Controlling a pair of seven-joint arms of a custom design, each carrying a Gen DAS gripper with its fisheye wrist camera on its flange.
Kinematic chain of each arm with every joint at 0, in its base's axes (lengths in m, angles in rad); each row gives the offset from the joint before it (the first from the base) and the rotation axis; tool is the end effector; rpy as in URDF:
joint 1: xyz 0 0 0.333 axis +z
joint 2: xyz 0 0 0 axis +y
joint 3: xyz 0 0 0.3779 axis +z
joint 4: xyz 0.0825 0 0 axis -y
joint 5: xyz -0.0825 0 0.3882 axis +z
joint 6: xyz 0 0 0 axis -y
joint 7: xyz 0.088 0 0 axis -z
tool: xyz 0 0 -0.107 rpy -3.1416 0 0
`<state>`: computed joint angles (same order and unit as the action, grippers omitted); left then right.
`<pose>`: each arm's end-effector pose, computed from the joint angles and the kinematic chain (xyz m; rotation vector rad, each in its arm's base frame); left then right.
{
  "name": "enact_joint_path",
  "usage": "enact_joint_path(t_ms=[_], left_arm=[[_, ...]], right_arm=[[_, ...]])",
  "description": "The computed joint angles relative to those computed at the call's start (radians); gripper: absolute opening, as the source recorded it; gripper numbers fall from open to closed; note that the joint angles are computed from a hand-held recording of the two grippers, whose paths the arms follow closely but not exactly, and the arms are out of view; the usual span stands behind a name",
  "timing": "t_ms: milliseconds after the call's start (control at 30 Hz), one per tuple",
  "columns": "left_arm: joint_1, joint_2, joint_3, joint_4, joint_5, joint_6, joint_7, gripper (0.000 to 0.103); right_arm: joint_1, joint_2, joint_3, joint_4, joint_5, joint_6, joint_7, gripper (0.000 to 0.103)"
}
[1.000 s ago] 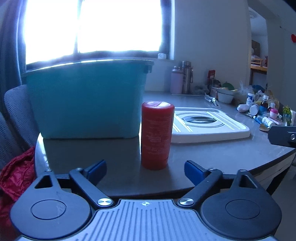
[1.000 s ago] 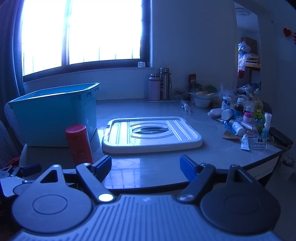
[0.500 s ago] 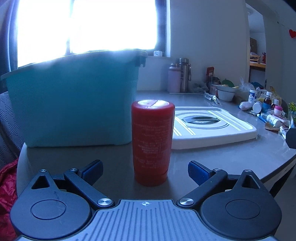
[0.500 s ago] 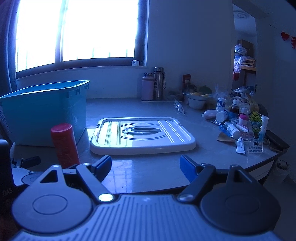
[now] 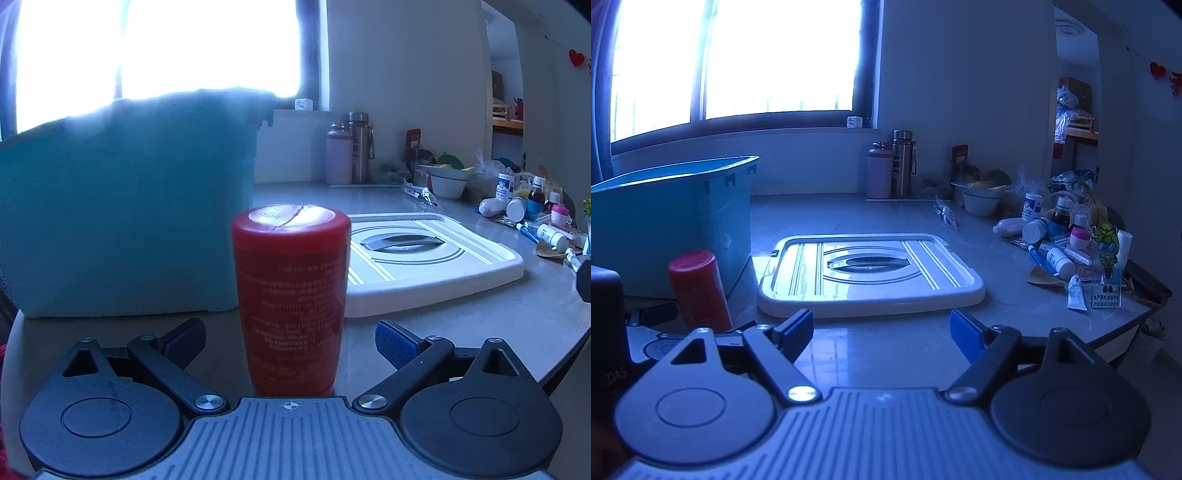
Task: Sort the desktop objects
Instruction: 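Close the left gripper around the second red canister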
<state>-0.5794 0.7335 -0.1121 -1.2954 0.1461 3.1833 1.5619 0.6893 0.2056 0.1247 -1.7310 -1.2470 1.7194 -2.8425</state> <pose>0.6548 -0.5124 0.5003 -0.9070 2.0986 -1.3400 0.5052 0.3961 0.5586 -0.9699 2.0743 -1.4281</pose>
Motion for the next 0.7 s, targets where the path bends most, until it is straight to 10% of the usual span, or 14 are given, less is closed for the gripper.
enact_joint_path(t_ms=[267, 367, 500, 700], left_arm=[[0.016, 0.079, -0.045, 0.119, 0.005, -0.026, 0.026, 0.097], [0.024, 0.095, -0.067, 0.144, 0.006, -0.022, 0.047, 0.05], [0.074, 0.116, -0.168, 0.184, -0.009, -0.078, 0.115, 0.05], [0.037, 0.088, -0.109, 0.174, -0.032, -0.072, 0.098, 0.05]], right_arm=[[-0.008, 0.012, -0.01, 0.009, 0.003, -0.001, 0.006, 0.081], [-0.011, 0.013, -0.015, 0.01, 0.001, 0.0, 0.007, 0.081], [-0.015, 0.013, -0.018, 0.016, -0.004, 0.004, 0.012, 0.081], [-0.018, 0.005, -0.017, 0.023, -0.009, 0.016, 0.008, 0.081]])
